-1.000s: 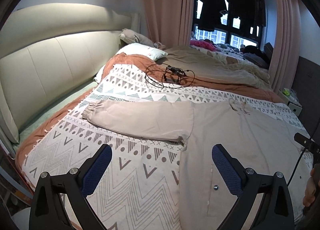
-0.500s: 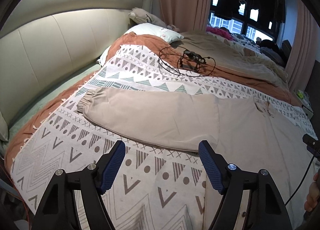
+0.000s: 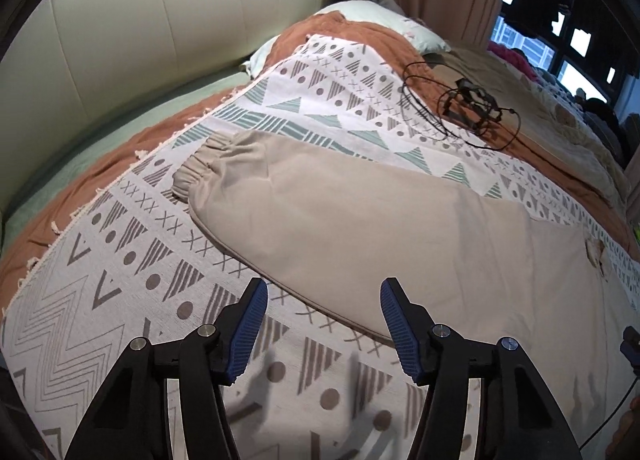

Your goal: Fold large clothes

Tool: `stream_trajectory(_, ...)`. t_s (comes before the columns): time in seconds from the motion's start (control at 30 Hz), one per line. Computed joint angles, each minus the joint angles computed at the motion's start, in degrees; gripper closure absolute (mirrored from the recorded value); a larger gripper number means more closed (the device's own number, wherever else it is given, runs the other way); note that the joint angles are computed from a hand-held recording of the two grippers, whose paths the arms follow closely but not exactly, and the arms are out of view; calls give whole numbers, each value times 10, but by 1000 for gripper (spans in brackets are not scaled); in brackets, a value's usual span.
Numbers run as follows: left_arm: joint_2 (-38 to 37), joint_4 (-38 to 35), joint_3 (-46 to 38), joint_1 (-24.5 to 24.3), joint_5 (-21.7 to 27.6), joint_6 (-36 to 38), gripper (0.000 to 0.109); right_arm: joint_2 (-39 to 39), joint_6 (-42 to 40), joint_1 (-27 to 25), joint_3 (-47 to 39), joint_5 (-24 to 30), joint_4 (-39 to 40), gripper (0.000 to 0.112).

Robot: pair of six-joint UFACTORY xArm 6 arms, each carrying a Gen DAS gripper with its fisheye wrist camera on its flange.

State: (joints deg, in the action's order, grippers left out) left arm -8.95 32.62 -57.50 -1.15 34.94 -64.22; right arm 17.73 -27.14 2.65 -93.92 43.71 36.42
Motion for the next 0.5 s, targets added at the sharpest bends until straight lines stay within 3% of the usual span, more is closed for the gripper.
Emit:
stream_trajectory(0.1, 25, -24, -6, 29, -4, 14, 52, 41, 28, 4, -43, 27, -23, 40)
stream_trajectory(0.2, 48, -78, -2, 59, -38, 38, 54, 75, 46, 7, -78, 42, -32, 46)
stream_trajectory(0.37, 100, -147, -16, 86, -66, 58, 59, 125, 55, 9, -132, 91, -20, 69)
stream_trajectory(0.47, 124, -136, -27, 96, -74, 40, 63, 144, 52, 11, -149, 111, -3, 70)
stream_trajectory(0.5, 129, -116, -30, 100, -77, 23, 68, 151, 53, 12, -155, 117, 0, 70)
